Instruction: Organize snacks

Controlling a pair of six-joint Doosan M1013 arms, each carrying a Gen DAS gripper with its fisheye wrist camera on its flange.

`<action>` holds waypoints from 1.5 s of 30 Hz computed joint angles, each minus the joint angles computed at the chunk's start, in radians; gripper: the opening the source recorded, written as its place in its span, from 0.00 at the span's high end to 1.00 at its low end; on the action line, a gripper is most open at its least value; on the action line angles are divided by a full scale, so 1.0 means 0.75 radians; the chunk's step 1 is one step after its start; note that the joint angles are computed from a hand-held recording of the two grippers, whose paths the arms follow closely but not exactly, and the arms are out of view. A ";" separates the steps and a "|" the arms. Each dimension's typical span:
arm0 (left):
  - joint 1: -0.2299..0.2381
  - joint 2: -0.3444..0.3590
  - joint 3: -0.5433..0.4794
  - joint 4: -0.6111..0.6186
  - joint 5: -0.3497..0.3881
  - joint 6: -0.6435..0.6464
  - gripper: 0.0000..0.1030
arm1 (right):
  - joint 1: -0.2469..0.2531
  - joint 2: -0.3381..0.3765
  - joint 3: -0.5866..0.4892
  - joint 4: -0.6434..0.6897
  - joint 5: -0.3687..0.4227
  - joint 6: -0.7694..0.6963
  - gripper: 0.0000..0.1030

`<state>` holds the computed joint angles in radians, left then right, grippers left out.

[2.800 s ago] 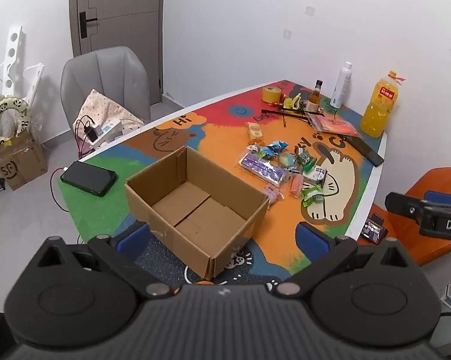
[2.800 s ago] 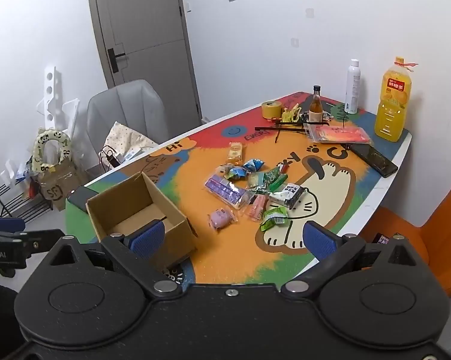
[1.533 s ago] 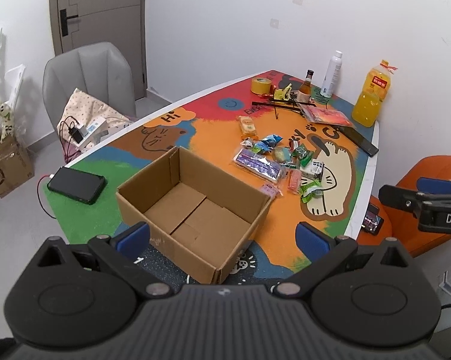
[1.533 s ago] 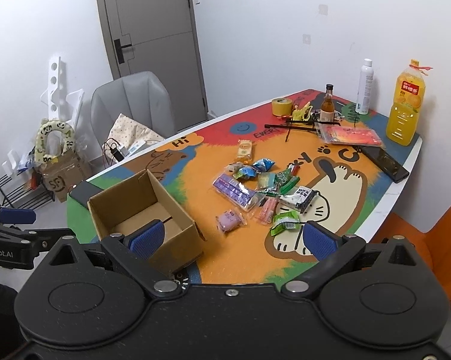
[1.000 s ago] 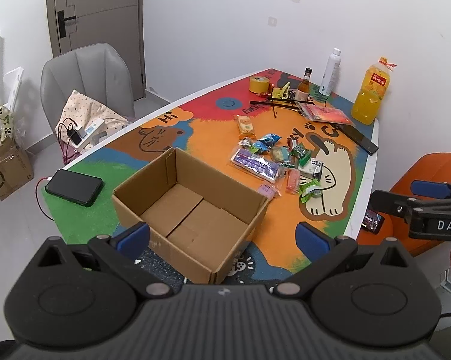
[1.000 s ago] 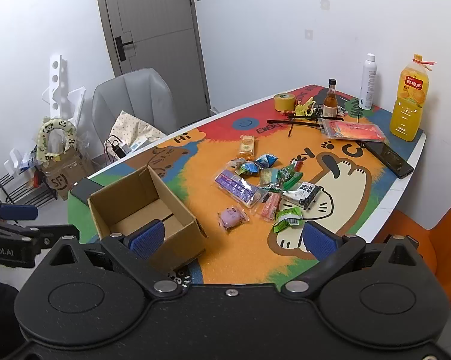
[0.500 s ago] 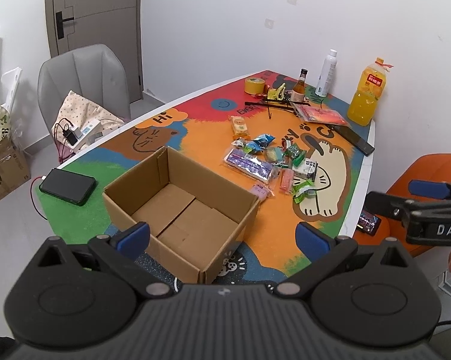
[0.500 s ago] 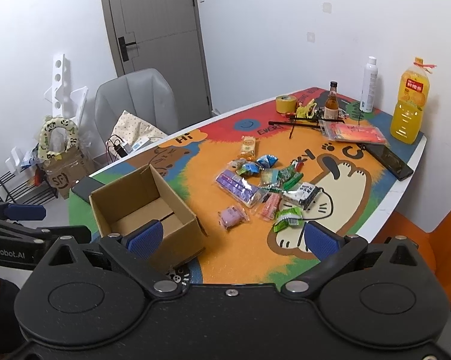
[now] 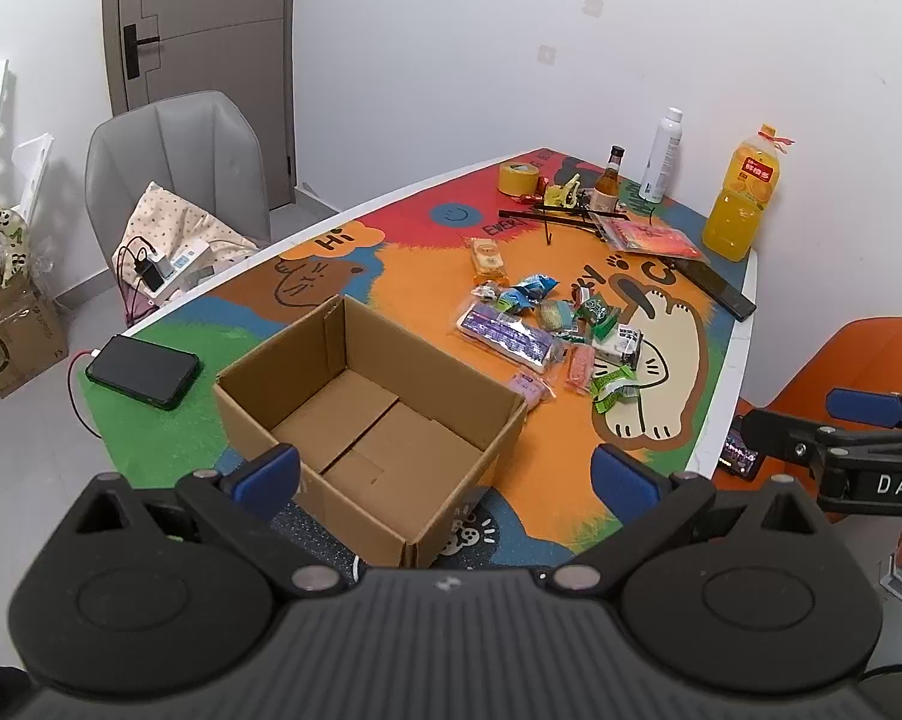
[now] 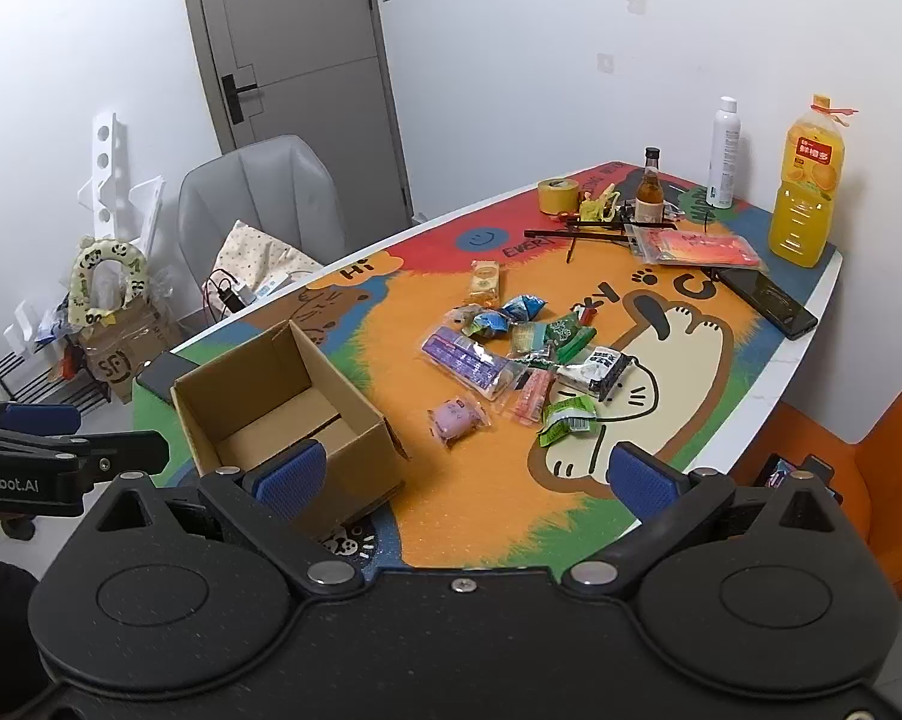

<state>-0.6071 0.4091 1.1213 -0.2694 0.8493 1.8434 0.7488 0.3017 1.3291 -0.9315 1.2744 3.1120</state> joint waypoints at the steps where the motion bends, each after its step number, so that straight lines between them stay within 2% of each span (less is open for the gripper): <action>1: -0.001 0.001 -0.003 0.001 0.002 -0.001 0.00 | 0.000 0.002 -0.002 -0.002 0.003 0.000 0.00; 15: -0.026 0.046 -0.070 0.029 0.028 -0.030 0.00 | -0.027 -0.011 0.011 0.007 0.019 0.009 0.00; 18: -0.037 0.065 -0.094 0.046 0.036 -0.055 0.00 | -0.047 -0.023 0.023 0.026 0.010 0.010 0.00; 27: -0.084 0.166 -0.249 0.098 0.140 -0.149 0.02 | -0.122 -0.059 0.076 0.080 -0.032 -0.024 0.01; 30: -0.103 0.201 -0.302 0.113 0.170 -0.158 0.03 | -0.161 -0.074 0.094 0.126 -0.087 -0.064 0.08; 35: -0.120 0.276 -0.415 0.096 0.256 -0.169 0.11 | -0.222 -0.089 0.114 0.212 -0.160 -0.121 0.17; 39: -0.134 0.344 -0.523 0.121 0.339 -0.211 0.18 | -0.273 -0.093 0.121 0.291 -0.205 -0.180 0.21; 45: -0.150 0.483 -0.754 0.146 0.506 -0.266 0.31 | -0.344 -0.090 0.125 0.393 -0.254 -0.276 0.25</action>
<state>-0.7199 0.7710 0.5555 -0.1602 1.2290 1.6441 0.4910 0.2339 1.4229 -0.6366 1.0840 2.9054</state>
